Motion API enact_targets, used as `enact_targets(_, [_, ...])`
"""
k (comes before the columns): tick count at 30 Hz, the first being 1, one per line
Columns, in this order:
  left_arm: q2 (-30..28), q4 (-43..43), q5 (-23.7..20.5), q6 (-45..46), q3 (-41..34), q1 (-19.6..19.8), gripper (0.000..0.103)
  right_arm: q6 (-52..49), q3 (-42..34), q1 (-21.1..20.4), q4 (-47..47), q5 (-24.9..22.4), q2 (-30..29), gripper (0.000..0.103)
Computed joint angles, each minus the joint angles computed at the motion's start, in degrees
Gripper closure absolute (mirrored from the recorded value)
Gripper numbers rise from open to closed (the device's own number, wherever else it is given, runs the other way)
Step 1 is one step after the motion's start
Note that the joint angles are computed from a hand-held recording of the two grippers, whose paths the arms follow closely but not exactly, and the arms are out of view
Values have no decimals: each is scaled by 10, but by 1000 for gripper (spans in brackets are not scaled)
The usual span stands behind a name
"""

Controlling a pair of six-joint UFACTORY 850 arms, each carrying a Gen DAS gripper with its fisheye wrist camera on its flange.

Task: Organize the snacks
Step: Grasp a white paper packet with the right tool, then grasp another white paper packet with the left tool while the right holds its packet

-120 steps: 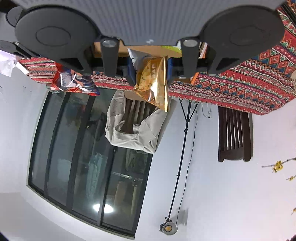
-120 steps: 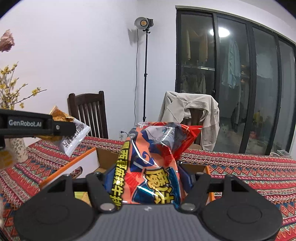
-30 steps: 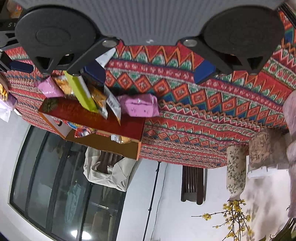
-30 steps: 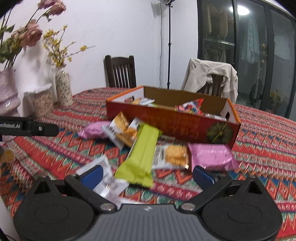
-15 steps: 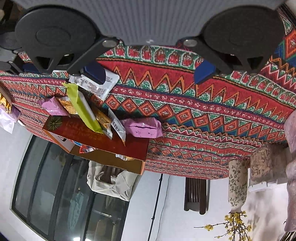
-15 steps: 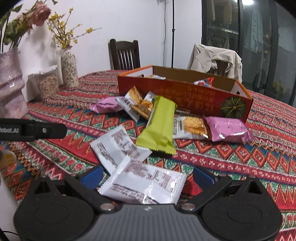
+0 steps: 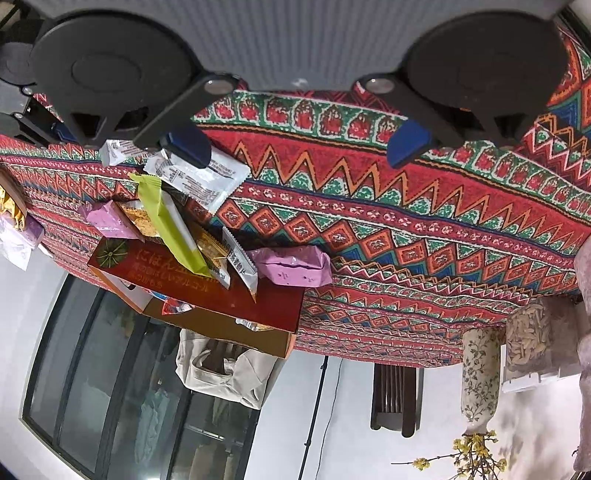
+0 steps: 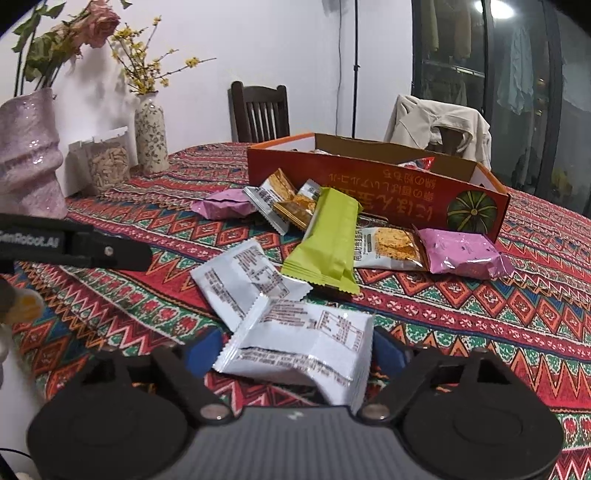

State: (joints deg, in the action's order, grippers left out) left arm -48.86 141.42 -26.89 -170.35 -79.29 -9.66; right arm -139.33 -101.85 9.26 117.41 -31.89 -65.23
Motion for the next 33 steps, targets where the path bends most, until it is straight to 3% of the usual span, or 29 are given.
enact_targets(4, [-2,-4,2,6,-4,-1,0,-3,3,-5,-2,-18,0,36])
enact_targets(8, [-7,-14,8,23,-15,-3,0,-1,5,-9,-2,-34,0,51])
enact_targets(13, [-20,-28,22,53,-41,-6,0,-1,7,-18,13,-64,1,58])
enact_targets(14, [-24,-34,27,64,-49,-8,0,-3,9,-21,16,-71,2,70])
enact_targets(29, [-94,-188,102,299,-184,-23,0,56,-45,-57,22,-97,-26,79])
enact_targets(33, [-120,-299,121,430,-229,-27,0,60,-56,-62,23,-104,-31,79])
